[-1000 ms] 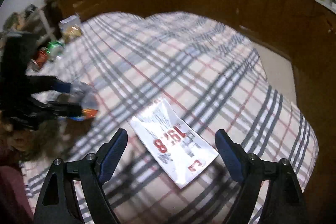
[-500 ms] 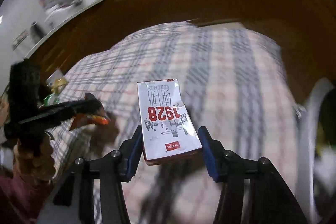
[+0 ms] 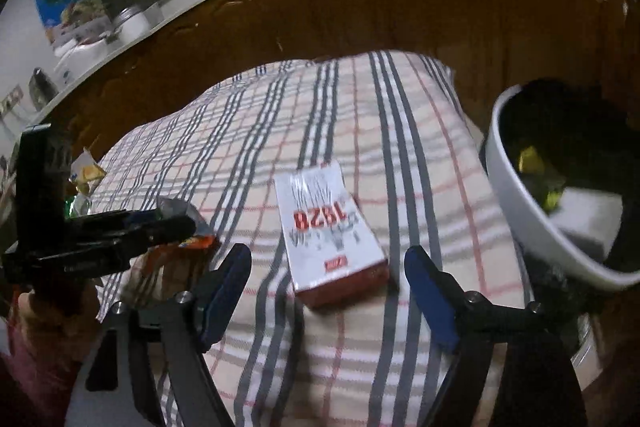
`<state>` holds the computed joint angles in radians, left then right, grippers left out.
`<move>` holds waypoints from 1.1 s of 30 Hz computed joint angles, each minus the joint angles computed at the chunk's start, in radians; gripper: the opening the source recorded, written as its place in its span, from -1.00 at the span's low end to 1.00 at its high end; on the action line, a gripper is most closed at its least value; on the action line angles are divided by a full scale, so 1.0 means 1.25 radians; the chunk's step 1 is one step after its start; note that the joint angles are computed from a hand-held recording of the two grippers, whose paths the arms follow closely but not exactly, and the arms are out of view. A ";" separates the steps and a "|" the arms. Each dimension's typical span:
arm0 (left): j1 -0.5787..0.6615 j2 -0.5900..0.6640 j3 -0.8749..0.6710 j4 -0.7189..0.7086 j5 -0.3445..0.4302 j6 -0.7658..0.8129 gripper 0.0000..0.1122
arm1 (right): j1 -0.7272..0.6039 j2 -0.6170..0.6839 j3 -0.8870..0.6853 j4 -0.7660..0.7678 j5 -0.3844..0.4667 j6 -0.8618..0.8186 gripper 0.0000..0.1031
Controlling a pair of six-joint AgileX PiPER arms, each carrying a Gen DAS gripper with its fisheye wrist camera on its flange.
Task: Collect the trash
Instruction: 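Carry the snack bag with the left tool while the right tool carries the red-white box over the bin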
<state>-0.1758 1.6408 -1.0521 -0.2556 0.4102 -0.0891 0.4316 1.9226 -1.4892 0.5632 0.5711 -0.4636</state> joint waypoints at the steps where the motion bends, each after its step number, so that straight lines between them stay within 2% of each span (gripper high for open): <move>1: -0.003 -0.001 0.003 0.003 -0.003 -0.005 -0.16 | 0.004 0.011 -0.019 -0.010 0.006 0.000 0.58; 4: -0.006 -0.005 0.018 -0.002 -0.015 0.005 -0.20 | 0.015 0.046 -0.056 -0.040 0.014 0.012 0.51; 6: -0.001 -0.009 0.026 -0.043 -0.019 0.044 -0.48 | 0.006 0.072 -0.080 -0.033 0.038 0.014 0.07; 7: -0.001 -0.012 0.029 -0.045 -0.022 0.043 -0.48 | -0.005 0.074 -0.074 0.005 0.048 -0.007 0.06; 9: -0.002 -0.025 0.040 -0.055 -0.031 0.051 -0.60 | -0.028 0.044 -0.013 0.111 0.027 -0.081 0.03; 12: -0.014 -0.041 0.044 -0.058 -0.037 0.051 -0.68 | -0.054 -0.029 0.094 0.231 -0.015 -0.176 -0.01; 18: -0.076 -0.048 0.016 -0.019 -0.040 0.007 -0.73 | -0.110 -0.162 0.250 0.432 -0.042 -0.335 -0.01; 25: -0.169 -0.037 -0.057 0.129 -0.014 -0.139 -0.74 | -0.164 -0.253 0.345 0.547 -0.023 -0.437 -0.01; 33: -0.250 -0.010 -0.138 0.288 0.031 -0.279 -0.76 | -0.219 -0.319 0.405 0.588 -0.007 -0.479 -0.01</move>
